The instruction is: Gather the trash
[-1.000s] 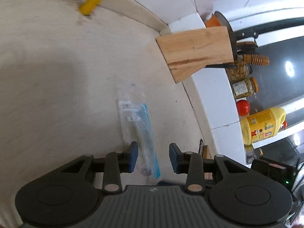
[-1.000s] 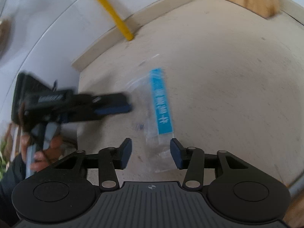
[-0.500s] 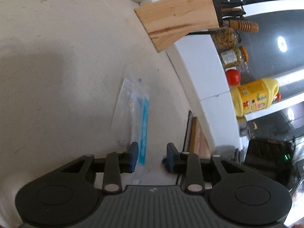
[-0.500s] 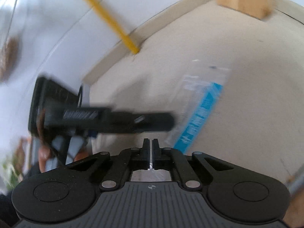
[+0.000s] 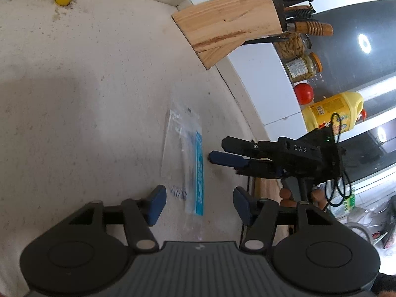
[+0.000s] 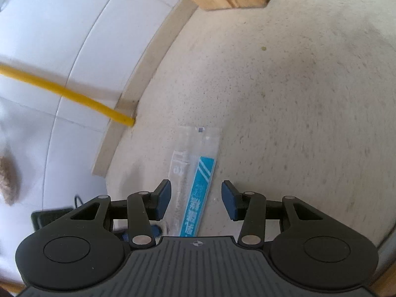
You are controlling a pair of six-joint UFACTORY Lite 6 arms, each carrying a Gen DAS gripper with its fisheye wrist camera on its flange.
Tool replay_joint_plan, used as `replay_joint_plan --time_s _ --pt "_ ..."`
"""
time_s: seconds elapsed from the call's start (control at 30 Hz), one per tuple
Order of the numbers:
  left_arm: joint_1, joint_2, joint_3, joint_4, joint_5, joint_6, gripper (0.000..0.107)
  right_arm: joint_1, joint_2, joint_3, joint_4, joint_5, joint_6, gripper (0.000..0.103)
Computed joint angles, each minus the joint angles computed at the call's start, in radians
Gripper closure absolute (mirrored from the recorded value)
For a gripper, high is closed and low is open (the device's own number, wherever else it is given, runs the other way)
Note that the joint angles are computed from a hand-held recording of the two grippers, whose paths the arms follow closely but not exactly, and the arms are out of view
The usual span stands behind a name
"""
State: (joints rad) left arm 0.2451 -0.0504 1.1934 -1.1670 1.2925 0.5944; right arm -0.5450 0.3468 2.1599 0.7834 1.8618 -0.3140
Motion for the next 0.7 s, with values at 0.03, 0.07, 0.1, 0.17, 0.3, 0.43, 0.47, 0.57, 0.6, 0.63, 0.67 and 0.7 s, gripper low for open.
replay_joint_plan --time_s 0.03,0.07,0.1,0.17,0.3,0.43,0.47,0.57,0.6,0.63,0.67,0.7 --pt "-0.025 0.014 0.017 0.001 -0.021 0.007 0.053 0.003 0.035 0.033 0.014 0.016 0.026 0.049" --pt "-0.048 0.031 0.034 -0.003 -0.031 0.012 0.053 0.01 0.055 0.041 0.031 0.022 0.04 0.049" --pt "-0.075 0.048 0.052 -0.004 -0.041 0.01 0.053 0.024 0.064 0.03 0.047 0.021 0.057 0.049" --pt "-0.119 0.063 0.064 -0.006 -0.056 0.012 0.058 0.072 0.04 -0.057 0.073 0.021 0.069 0.049" --pt "-0.205 0.066 0.066 0.047 -0.076 -0.012 0.093 0.203 -0.125 -0.282 0.009 -0.082 0.005 0.082" --pt "-0.213 0.029 0.057 0.08 -0.107 -0.037 0.098 0.236 -0.173 -0.308 -0.01 -0.086 -0.019 0.086" --pt "-0.208 0.013 0.051 0.085 -0.105 -0.03 0.098 0.242 -0.185 -0.309 -0.012 -0.074 -0.033 0.088" --pt "-0.201 -0.046 0.048 0.108 -0.109 -0.032 0.098 0.245 -0.196 -0.273 -0.005 -0.045 -0.041 0.09" --pt "-0.196 -0.065 0.05 0.111 -0.107 -0.035 0.098 0.228 -0.183 -0.227 0.008 -0.013 -0.037 0.091" --pt "-0.182 -0.089 0.049 0.109 -0.096 -0.036 0.098 0.227 -0.183 -0.213 0.02 -0.005 -0.033 0.091" --pt "-0.17 -0.102 0.054 0.109 -0.087 -0.038 0.098 0.237 -0.181 -0.213 0.034 -0.015 -0.026 0.091" --pt "-0.158 -0.122 0.055 0.112 -0.079 -0.041 0.098 0.235 -0.19 -0.205 0.053 -0.007 -0.014 0.091"
